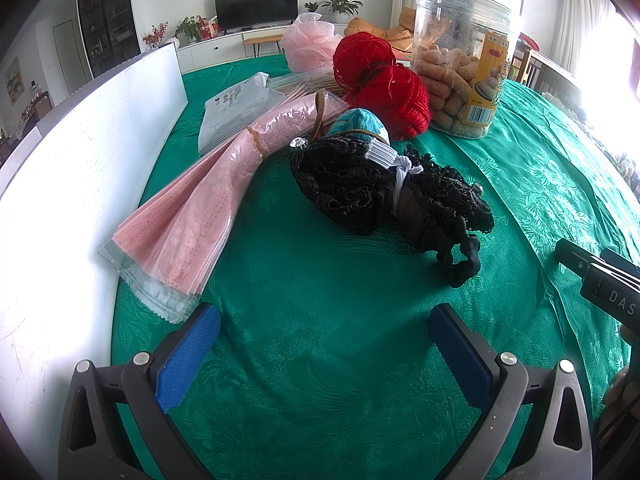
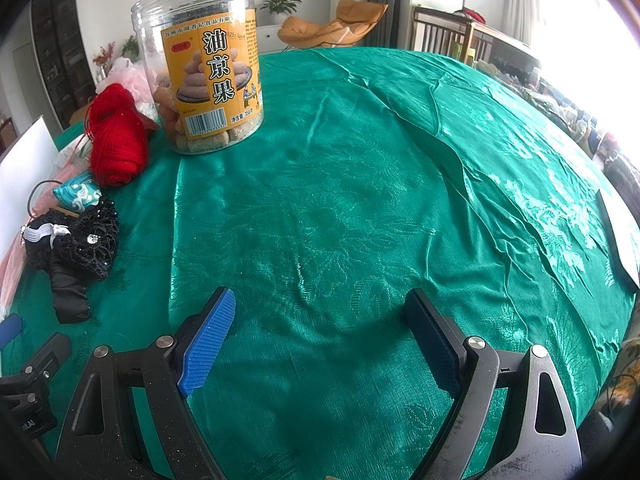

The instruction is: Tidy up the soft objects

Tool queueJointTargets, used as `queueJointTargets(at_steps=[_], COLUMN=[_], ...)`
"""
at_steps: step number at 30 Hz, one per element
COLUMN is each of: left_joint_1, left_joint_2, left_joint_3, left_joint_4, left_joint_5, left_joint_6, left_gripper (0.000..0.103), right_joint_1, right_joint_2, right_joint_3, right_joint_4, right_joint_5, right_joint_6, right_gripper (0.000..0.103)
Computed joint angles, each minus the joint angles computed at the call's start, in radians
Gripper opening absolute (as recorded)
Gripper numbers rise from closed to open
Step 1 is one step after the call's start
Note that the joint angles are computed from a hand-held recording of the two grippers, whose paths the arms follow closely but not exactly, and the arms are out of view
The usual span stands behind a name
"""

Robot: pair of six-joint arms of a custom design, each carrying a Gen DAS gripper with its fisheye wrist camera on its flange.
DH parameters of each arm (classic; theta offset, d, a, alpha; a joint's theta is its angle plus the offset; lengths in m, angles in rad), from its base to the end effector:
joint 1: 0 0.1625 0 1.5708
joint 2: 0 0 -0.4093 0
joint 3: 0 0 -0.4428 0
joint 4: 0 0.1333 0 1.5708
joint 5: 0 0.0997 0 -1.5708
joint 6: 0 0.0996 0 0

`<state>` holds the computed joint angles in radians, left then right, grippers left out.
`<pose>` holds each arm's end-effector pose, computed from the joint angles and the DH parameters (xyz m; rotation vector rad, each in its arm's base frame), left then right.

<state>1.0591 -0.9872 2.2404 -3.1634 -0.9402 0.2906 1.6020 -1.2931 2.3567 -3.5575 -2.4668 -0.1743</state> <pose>-0.0699 -0.5166 0.0407 0.8492 2.3606 -0.5167 0.0691 -0.4351 0.2110 -0.2741 -2.0659 0.9359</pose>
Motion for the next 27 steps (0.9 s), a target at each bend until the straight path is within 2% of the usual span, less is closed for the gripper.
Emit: queueJointTargets(at_steps=[20,24,25,27], left_joint_1=[-0.001,-0.007,-0.005,0.009], left_joint_2=[-0.002,-0.086,-0.116,-0.19], left_joint_3=[0.001,0.028,0.045,0.079], left_joint_4=[0.005,0.166,0.196,0.255], left_joint_5=[0.001,0.002,-0.014,-0.084], left_joint_6=[0.001,-0.052,-0.065,-0.079], left_gripper=[0.103,0.103,0.103,0.103], right_joint_1=[-0.002,0.004,0.003,-0.008], right_joint_2=[0.0,-0.01,-0.02,-0.062], right_joint_3=[-0.001,0.013,0.022,0.057], right_joint_4=[0.0,-0.004,-0.007,-0.026], right_joint_5=[0.002,0.007,0.028,0.156], right_joint_6=[-0.003,0.004,0.003,-0.011], right_gripper=[0.089,0.089,0.089,0.089])
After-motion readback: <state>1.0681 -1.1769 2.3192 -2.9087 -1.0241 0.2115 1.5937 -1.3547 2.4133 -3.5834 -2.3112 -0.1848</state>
